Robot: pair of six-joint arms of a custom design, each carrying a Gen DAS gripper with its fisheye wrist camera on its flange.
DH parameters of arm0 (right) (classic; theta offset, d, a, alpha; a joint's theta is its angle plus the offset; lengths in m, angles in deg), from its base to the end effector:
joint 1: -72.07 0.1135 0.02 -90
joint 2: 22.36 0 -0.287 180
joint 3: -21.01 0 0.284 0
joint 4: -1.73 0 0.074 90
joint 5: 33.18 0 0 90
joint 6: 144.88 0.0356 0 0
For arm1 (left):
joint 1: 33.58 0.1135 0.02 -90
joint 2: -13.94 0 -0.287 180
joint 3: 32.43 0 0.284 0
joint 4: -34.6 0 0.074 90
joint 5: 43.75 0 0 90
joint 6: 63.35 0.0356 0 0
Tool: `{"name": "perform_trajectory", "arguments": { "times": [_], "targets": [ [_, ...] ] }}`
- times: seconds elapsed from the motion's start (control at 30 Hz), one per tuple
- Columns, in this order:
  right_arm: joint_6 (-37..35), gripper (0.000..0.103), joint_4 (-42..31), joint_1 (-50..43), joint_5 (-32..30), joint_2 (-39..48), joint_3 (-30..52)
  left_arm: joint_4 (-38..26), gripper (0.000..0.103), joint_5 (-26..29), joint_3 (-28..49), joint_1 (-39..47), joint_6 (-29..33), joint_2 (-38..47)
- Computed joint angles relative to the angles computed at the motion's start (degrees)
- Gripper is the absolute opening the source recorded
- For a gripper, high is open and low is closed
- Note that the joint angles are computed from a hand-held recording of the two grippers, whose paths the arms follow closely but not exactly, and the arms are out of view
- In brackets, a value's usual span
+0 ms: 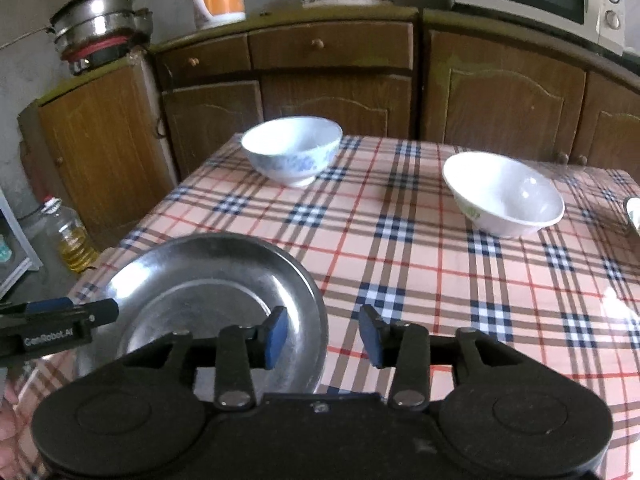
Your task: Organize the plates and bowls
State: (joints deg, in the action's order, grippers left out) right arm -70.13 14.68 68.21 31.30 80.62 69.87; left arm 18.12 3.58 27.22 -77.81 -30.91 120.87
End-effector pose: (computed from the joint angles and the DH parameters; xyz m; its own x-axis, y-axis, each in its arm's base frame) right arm 0.3311 -0.0070 0.0932 -0.5645 -0.1998 -0.8009 -0.4263 0.9014 0.0756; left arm 0.2608 -0.2202 0.0896 -0.5964 -0.2854 -0.7502 -0.3825 0.9228 -0.0470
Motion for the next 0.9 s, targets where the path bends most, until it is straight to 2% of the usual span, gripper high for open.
{"name": "perform_trajectory", "arguments": {
  "times": [0.2,0.3,0.43,0.9],
  "targets": [
    [-2.6,0.060,-6.5,-2.6,-3.6,-7.2,-1.9,-8.5,0.066,-1.7,1.8,-3.4,-4.7,-3.8],
    [-4.0,0.064,-11.2,-4.9,-7.1,-10.7,-2.3,-9.9,0.072,-2.7,2.6,-5.3,-5.3,-5.0],
    [-5.4,0.067,-15.1,-7.7,-9.2,-14.4,-2.9,-13.5,0.072,-4.0,6.1,-7.8,-6.0,-4.4],
    [-12.0,0.070,-24.9,-17.1,-17.3,-17.9,-1.6,-22.5,0.080,-7.3,16.8,-14.7,-6.7,-0.2]
  ]
}}
